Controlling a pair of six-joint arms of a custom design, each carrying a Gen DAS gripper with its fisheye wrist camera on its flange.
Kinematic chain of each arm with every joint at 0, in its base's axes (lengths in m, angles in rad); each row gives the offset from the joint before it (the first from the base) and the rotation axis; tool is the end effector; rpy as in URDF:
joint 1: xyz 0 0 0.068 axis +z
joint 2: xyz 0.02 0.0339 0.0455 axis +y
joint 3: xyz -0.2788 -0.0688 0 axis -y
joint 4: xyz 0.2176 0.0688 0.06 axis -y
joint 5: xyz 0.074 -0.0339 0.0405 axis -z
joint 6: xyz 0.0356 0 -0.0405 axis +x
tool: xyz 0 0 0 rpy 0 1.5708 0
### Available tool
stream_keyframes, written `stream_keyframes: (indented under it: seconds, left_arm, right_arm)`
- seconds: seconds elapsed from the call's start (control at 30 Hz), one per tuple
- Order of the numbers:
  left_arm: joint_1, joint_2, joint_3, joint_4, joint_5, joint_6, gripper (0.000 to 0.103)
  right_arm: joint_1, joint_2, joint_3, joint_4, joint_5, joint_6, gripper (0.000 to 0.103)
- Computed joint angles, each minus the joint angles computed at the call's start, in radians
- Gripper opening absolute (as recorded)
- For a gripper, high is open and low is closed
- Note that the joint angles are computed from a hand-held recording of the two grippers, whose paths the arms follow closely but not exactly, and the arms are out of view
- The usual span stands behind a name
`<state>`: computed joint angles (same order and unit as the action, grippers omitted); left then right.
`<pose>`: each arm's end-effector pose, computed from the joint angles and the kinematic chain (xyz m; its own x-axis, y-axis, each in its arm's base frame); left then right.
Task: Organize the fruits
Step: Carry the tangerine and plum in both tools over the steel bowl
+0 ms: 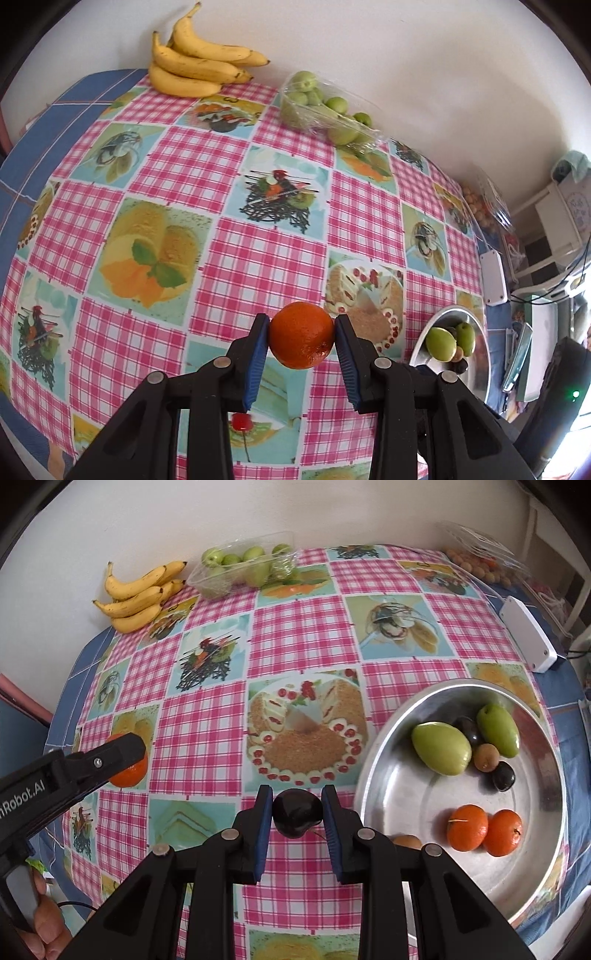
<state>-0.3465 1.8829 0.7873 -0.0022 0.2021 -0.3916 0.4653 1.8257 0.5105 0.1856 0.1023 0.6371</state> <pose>0.2874 -0.1114 0.1159 -0.9337 -0.0604 -0.3529 0.0674 0.9384 -0.3390 0.2251 0.1090 0.0890 -0.8919 0.2144 -0.3982 0.1533 0.9717 0.1798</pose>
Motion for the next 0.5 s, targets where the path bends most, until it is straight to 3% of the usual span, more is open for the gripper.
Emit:
stream_keyframes:
  seconds: [0.5]
  left_arm:
    - [-0.215, 0.015, 0.038, -0.019, -0.084, -0.033, 0.038]
  right_arm:
    - [-0.255, -0.122, -0.148, 0.041, -0.079, -0.047, 0.028]
